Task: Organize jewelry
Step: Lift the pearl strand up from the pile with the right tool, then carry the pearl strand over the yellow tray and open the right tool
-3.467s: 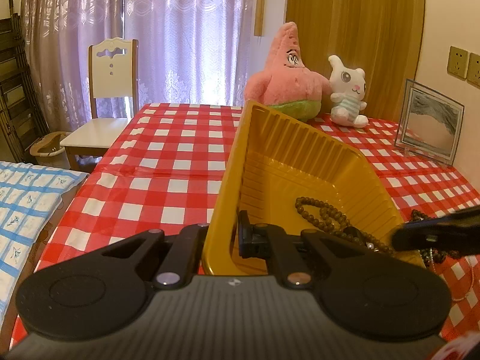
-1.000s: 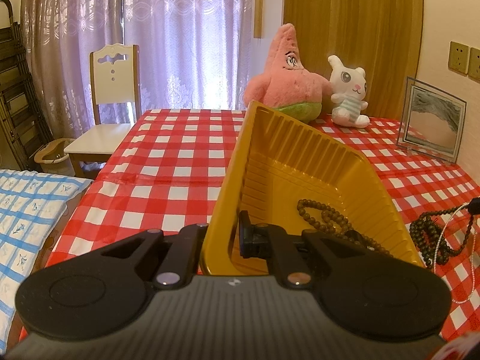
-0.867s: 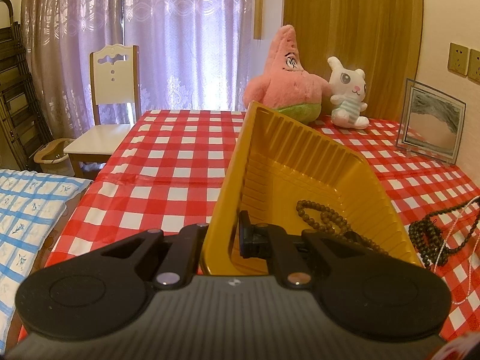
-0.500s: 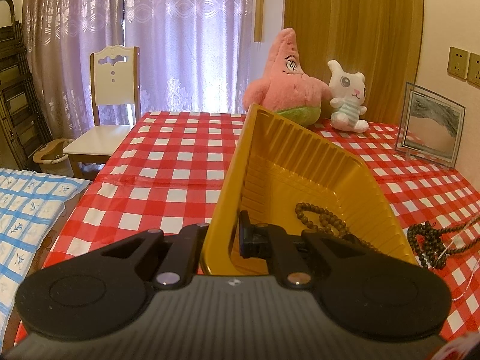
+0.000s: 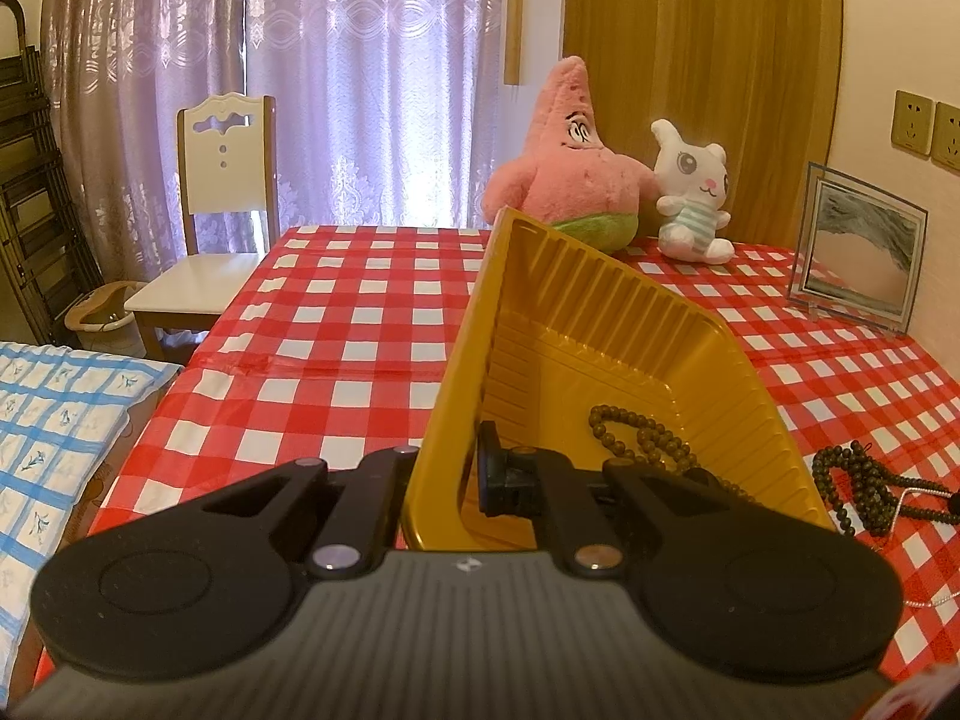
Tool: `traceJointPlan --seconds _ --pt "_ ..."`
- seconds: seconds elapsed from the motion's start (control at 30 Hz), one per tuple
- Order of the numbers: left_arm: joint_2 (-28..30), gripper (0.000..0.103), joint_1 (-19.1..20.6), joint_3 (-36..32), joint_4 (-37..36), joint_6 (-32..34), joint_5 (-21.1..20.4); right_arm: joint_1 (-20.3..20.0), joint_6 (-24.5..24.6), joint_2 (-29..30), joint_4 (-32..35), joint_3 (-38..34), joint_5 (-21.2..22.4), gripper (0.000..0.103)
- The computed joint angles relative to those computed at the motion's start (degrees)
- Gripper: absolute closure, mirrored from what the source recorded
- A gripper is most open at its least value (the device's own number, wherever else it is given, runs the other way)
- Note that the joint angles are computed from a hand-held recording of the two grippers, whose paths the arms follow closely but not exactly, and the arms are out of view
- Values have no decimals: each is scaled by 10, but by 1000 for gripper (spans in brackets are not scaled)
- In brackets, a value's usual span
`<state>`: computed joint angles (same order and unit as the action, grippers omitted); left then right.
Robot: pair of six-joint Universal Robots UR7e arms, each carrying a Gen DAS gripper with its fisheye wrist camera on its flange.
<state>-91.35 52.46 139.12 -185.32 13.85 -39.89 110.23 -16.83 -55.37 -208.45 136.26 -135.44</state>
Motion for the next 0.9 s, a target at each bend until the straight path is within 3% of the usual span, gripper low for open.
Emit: traceJointPlan --seconds 0.1,0.27,0.5,0.53,0.57,0.6,0.77,0.9 --pt "0 97 1 0 0 0 -1 4 -8 0 6 1 -3 89" --pt "-1 97 -3 1 4 -3 4 4 -55 13 -47 3 7 89" --pt "-1 97 -4 1 4 -2 6 13 -168 47 -51 -12 -21 90" --pt "-1 97 -4 1 3 -2 6 13 -180 52 -62 -11 -21 92" --pt "0 97 -4 1 3 -3 7 13 -190 56 -73 -11 -23 101" --pt "0 97 -4 1 3 -4 8 14 -199 59 -78 -12 -26 101" --pt "-1 97 -5 2 3 -3 8 19 -226 61 -80 -9 -26 101" --pt "0 97 -5 2 3 -4 8 30 -198 43 -79 -2 -14 101"
